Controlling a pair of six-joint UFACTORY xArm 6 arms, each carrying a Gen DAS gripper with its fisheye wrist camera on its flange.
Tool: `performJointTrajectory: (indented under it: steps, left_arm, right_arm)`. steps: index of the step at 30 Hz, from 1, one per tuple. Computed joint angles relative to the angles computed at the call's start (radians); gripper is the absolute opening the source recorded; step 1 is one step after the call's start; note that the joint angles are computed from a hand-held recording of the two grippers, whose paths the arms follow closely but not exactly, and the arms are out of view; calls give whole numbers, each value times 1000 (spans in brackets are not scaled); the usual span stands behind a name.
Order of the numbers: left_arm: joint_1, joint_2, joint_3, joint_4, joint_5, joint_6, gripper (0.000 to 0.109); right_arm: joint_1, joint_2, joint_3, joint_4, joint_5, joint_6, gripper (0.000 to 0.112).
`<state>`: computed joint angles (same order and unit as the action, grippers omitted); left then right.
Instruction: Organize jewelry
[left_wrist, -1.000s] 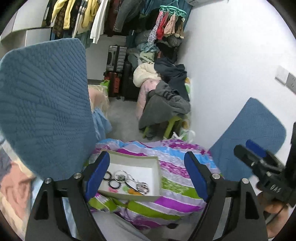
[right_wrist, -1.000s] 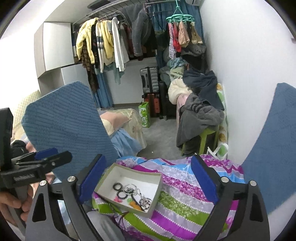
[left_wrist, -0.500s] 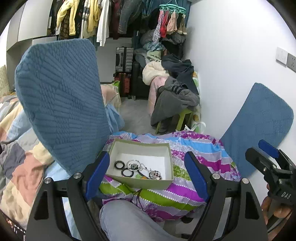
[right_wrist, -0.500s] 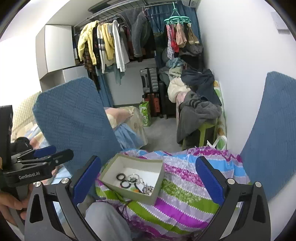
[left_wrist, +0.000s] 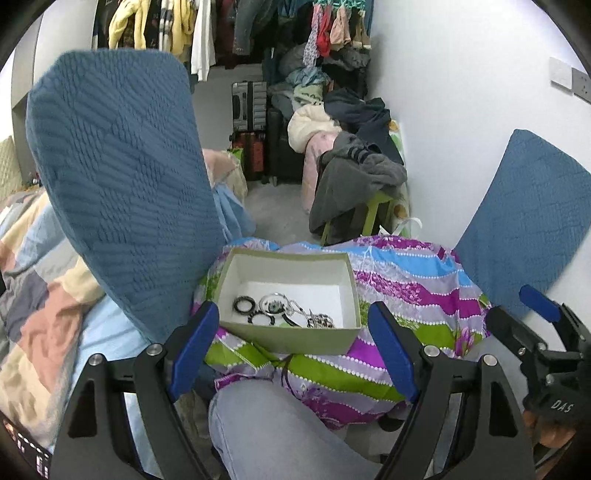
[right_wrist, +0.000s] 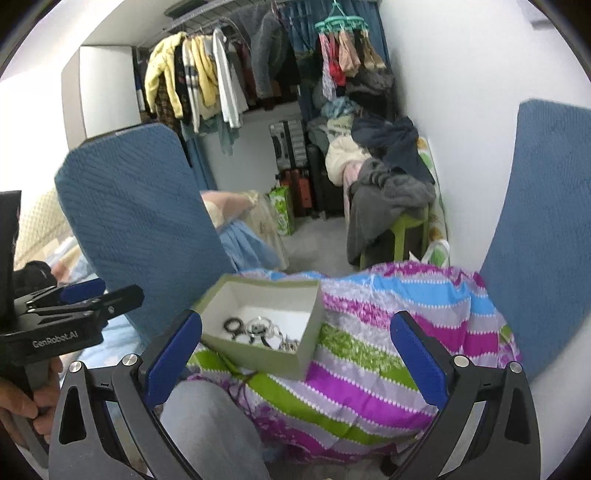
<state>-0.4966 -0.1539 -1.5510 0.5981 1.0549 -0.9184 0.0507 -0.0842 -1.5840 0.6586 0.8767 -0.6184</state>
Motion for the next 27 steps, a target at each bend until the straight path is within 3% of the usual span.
performJointTrajectory:
  steps: [11, 27]
  left_arm:
    - [12, 8, 32, -16, -16, 10, 83]
    - [9, 11, 36, -12, 17, 5, 84]
  right_arm:
    - [12, -31, 95, -63, -74, 42, 103]
    - [6, -46, 109, -81, -87, 40, 103]
